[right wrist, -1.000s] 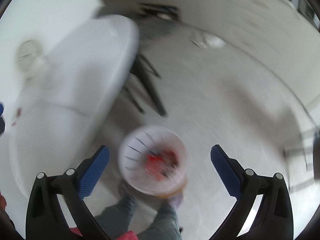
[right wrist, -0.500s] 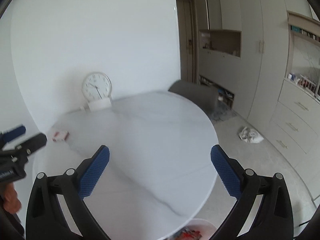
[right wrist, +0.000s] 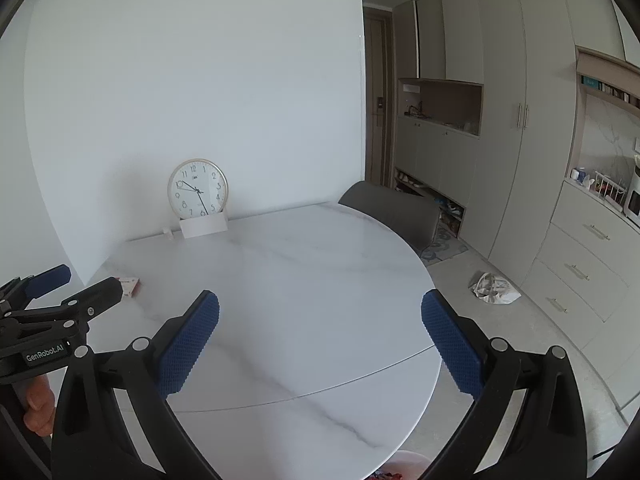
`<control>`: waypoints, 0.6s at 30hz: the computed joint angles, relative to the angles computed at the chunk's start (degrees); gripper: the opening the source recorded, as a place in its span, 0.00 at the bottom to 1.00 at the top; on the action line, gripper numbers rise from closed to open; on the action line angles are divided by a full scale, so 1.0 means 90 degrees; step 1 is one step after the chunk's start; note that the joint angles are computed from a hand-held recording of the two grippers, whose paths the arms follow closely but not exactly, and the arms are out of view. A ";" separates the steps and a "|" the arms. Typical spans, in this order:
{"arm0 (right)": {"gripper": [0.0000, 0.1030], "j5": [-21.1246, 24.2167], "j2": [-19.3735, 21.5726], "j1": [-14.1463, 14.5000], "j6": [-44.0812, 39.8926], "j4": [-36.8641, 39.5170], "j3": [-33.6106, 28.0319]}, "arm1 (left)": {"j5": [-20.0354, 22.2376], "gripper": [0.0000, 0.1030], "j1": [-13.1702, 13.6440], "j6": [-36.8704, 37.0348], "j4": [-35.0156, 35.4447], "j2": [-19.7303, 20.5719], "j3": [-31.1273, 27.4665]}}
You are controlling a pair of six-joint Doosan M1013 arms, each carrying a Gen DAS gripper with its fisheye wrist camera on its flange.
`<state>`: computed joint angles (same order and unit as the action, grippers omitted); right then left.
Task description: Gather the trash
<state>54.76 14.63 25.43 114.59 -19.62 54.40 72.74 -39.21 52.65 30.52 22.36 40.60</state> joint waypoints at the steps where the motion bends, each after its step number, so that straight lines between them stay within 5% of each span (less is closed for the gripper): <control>1: 0.98 0.0033 0.0012 0.0026 0.0025 -0.0038 -0.0018 | 0.0001 0.92 -0.0002 0.0035 -0.0002 0.0009 -0.0004; 18: 0.98 0.0273 -0.0001 0.0132 0.0244 -0.0294 0.0013 | -0.0005 0.92 0.0038 0.0374 -0.0277 0.0062 -0.0038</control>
